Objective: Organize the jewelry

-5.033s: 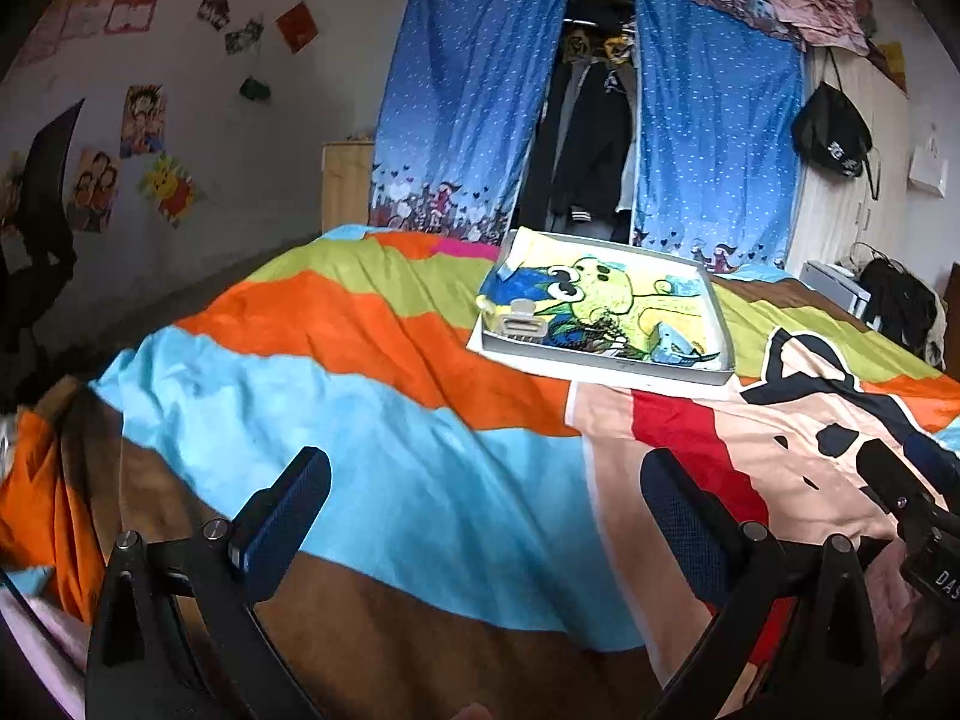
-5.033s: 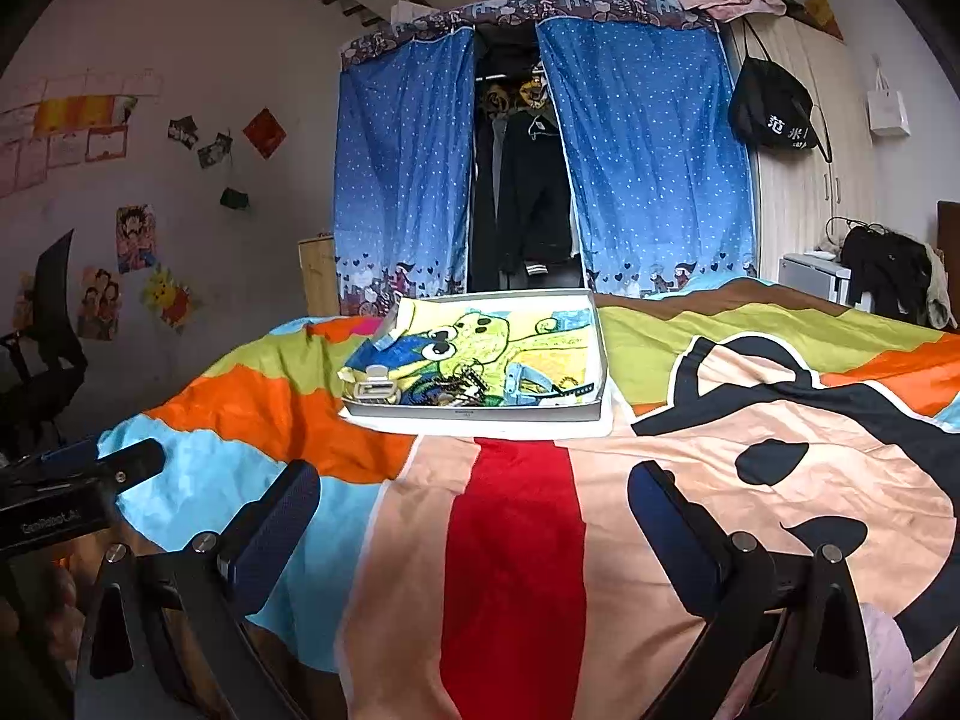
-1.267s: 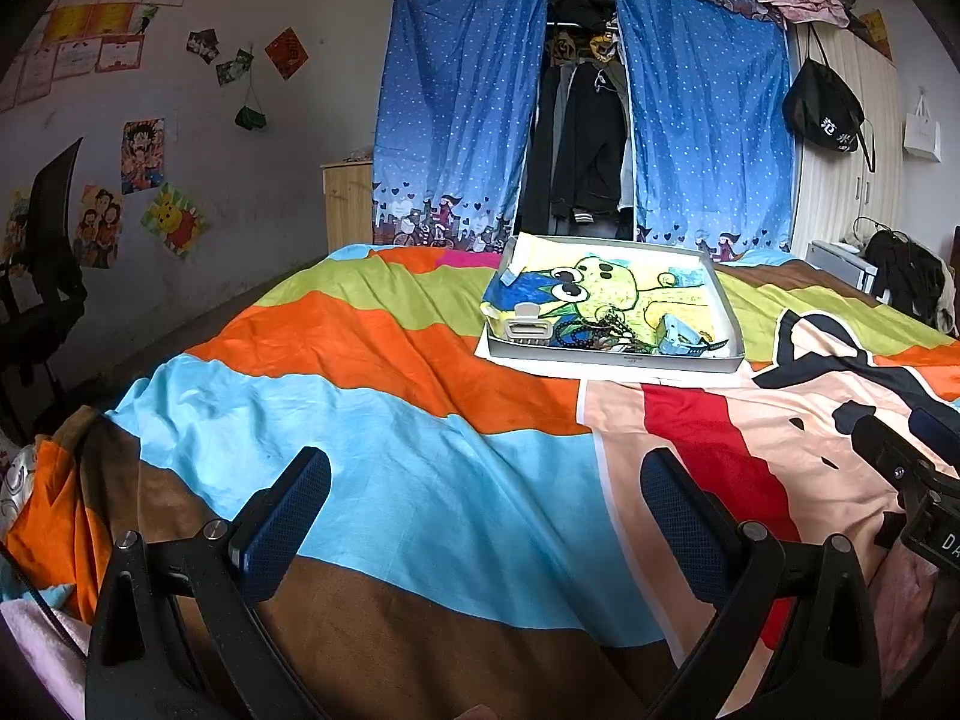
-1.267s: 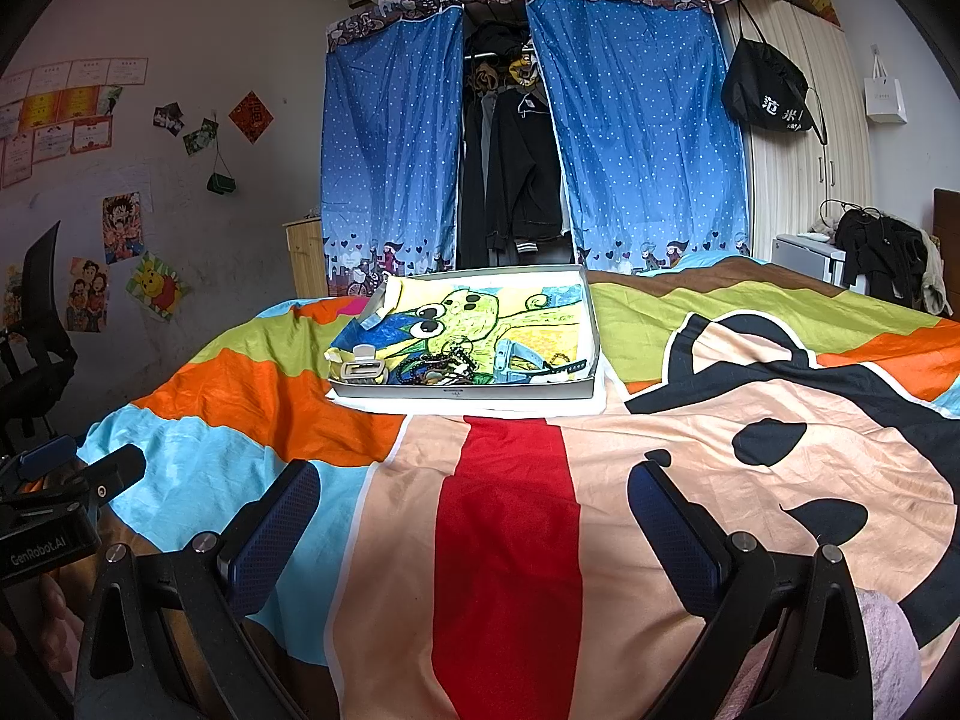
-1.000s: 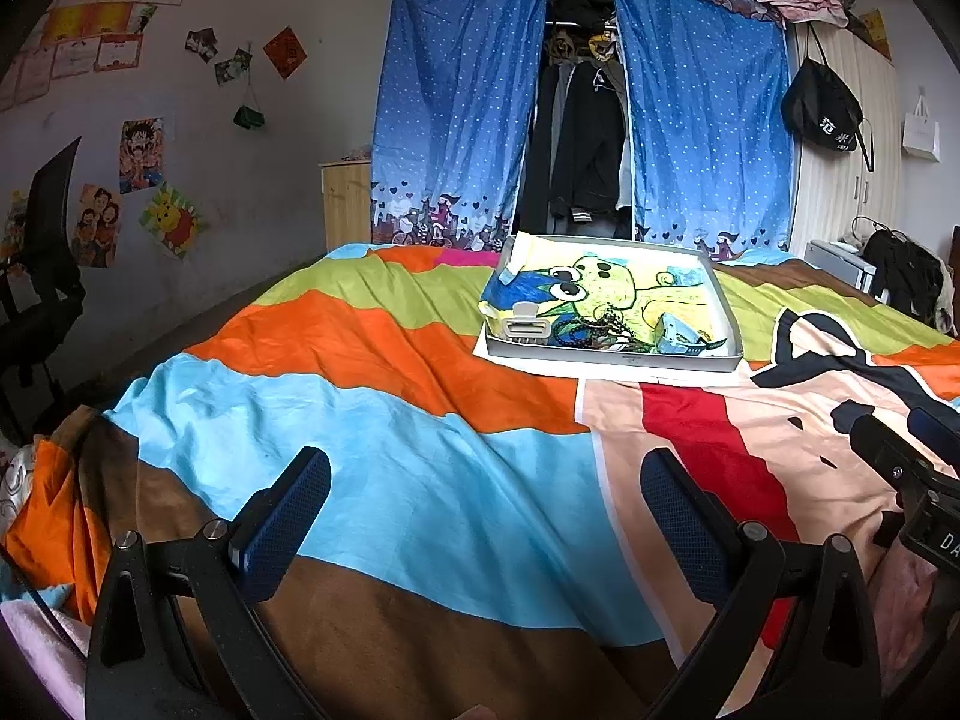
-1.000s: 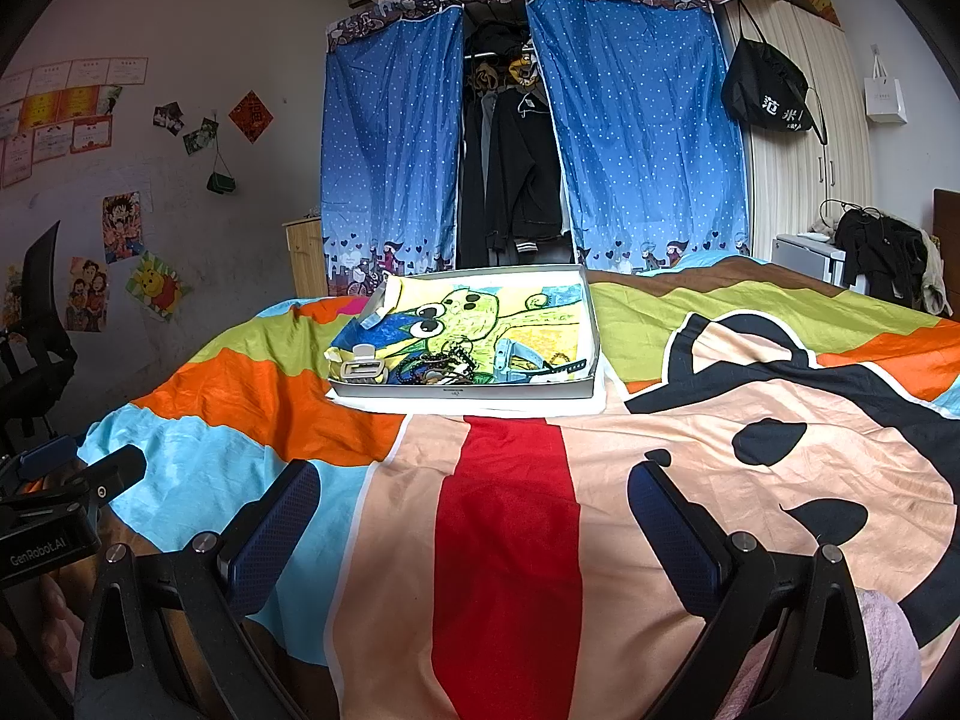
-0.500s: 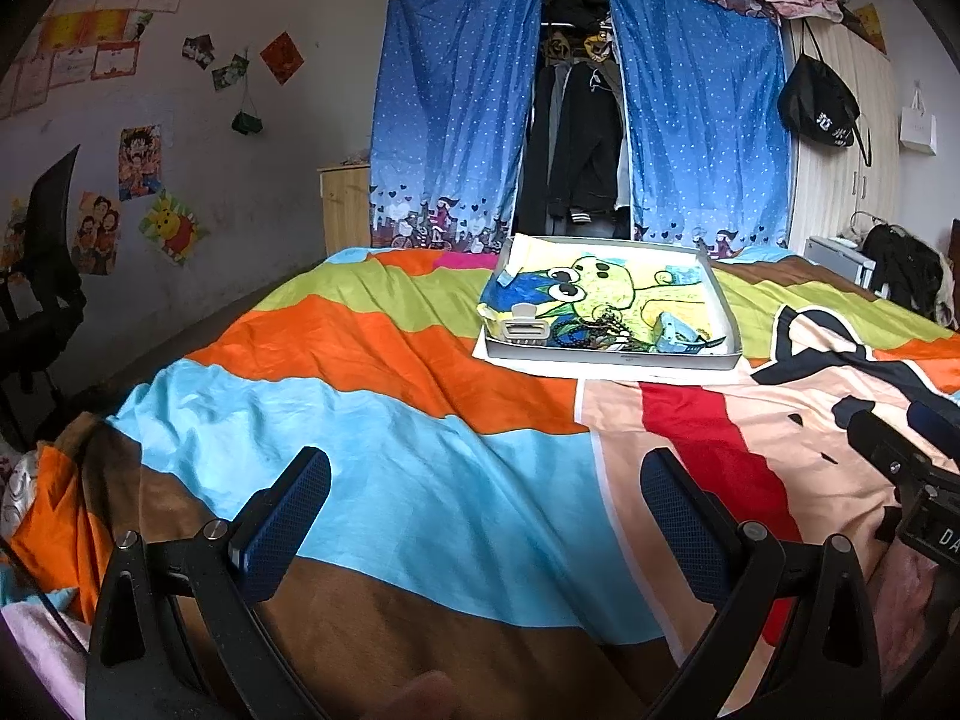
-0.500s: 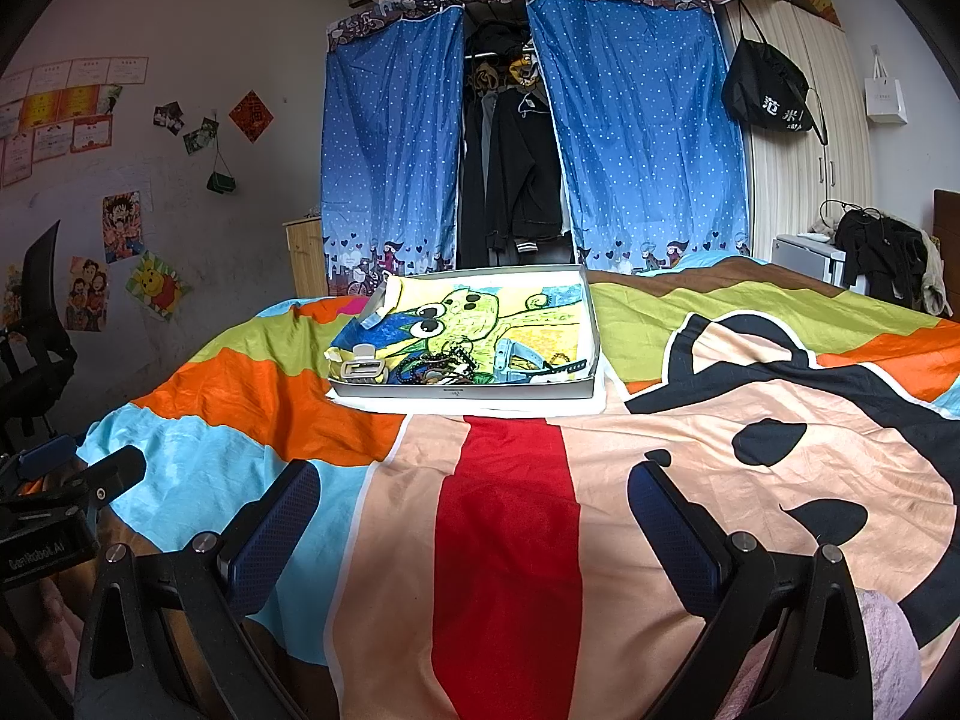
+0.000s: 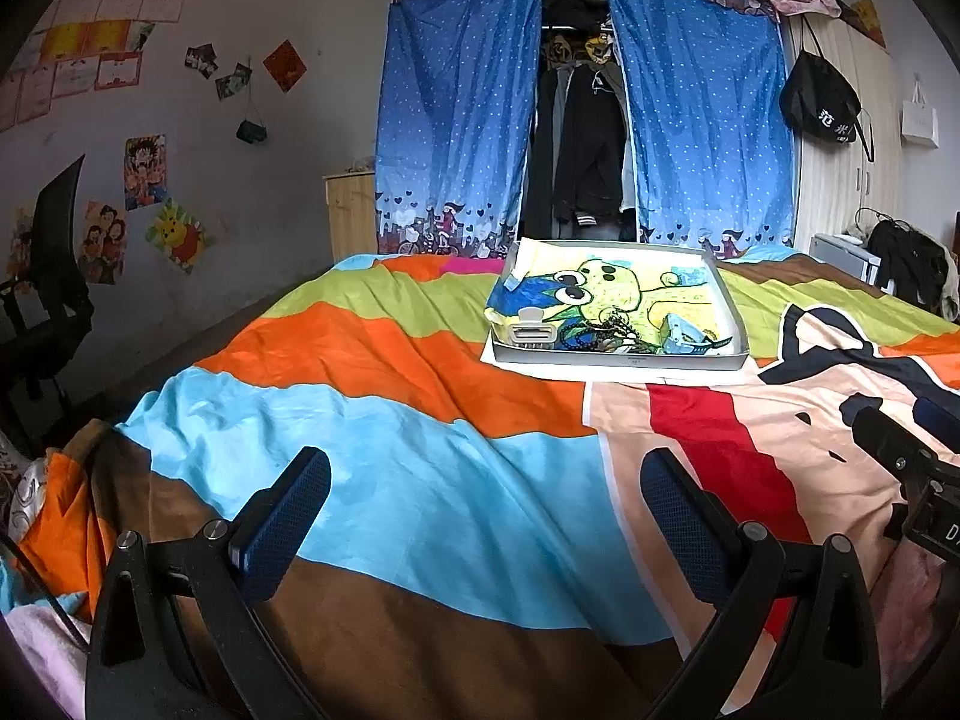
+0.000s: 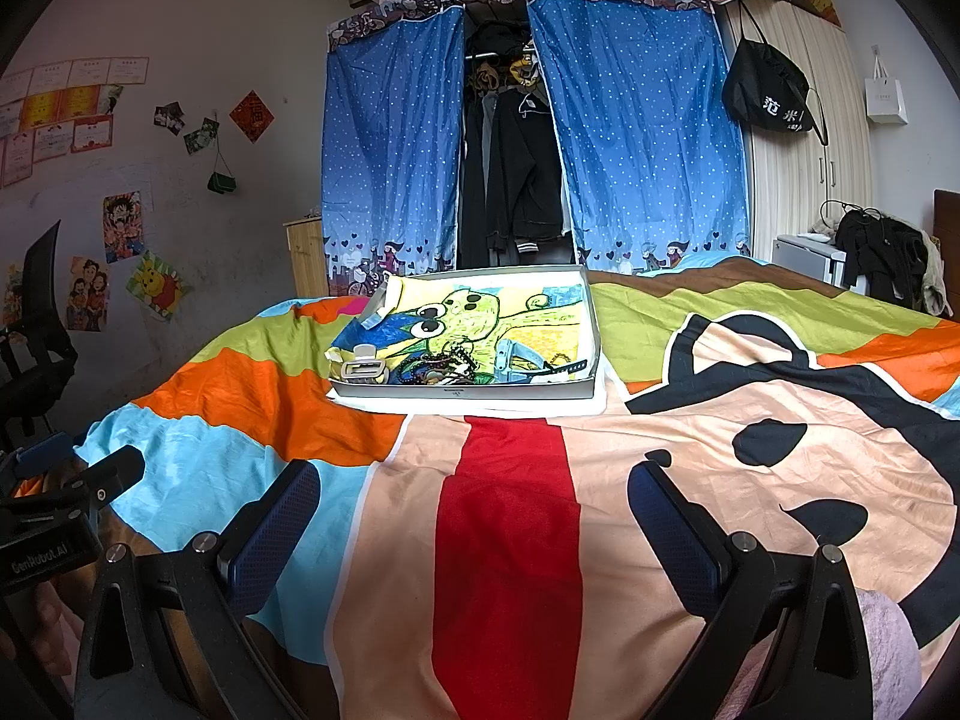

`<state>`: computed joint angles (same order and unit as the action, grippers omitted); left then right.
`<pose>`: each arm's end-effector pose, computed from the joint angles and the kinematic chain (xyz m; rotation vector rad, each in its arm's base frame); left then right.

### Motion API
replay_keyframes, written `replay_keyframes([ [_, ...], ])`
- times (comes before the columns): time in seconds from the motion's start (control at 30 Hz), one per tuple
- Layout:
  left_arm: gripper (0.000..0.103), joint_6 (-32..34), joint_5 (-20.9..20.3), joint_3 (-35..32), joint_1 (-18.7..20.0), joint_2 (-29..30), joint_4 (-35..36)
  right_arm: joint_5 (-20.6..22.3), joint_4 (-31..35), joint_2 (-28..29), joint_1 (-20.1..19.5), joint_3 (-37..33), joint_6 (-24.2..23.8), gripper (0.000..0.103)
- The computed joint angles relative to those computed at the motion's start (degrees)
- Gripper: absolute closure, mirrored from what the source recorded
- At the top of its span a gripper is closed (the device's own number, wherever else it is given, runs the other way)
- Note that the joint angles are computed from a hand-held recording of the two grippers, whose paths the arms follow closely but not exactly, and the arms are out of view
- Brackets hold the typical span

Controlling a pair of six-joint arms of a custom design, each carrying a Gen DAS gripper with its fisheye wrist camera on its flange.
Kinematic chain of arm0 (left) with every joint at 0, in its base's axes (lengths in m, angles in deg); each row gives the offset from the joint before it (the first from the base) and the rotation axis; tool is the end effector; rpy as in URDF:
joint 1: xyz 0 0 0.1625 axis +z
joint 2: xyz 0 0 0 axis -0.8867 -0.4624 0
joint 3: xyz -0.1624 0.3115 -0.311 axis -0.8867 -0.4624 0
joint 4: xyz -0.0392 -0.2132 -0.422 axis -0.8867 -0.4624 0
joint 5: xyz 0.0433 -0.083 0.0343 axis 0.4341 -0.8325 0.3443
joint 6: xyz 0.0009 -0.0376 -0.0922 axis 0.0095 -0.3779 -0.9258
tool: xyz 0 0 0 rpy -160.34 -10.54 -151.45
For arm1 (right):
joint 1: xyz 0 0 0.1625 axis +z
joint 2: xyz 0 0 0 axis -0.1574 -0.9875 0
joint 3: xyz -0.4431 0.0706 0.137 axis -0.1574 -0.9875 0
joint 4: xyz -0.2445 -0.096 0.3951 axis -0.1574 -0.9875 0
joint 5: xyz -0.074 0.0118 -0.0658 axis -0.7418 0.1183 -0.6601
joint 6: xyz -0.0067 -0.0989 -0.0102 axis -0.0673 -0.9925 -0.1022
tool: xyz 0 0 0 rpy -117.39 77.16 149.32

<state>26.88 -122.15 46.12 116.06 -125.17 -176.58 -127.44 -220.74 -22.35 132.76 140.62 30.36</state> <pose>-0.1562 -0.5617 0.4254 0.6087 2.1087 -1.2324 0.4477 -0.5586 0.1269 0.5422 -2.1212 1.3356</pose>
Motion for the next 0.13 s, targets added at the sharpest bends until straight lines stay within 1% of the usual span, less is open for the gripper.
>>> replay_keyframes([
  [0.13, 0.002, -0.19, -0.12, -0.02, 0.05, -0.02, 0.28, -0.03, 0.1, -0.05, 0.03, 0.02, 0.06, 0.0],
])
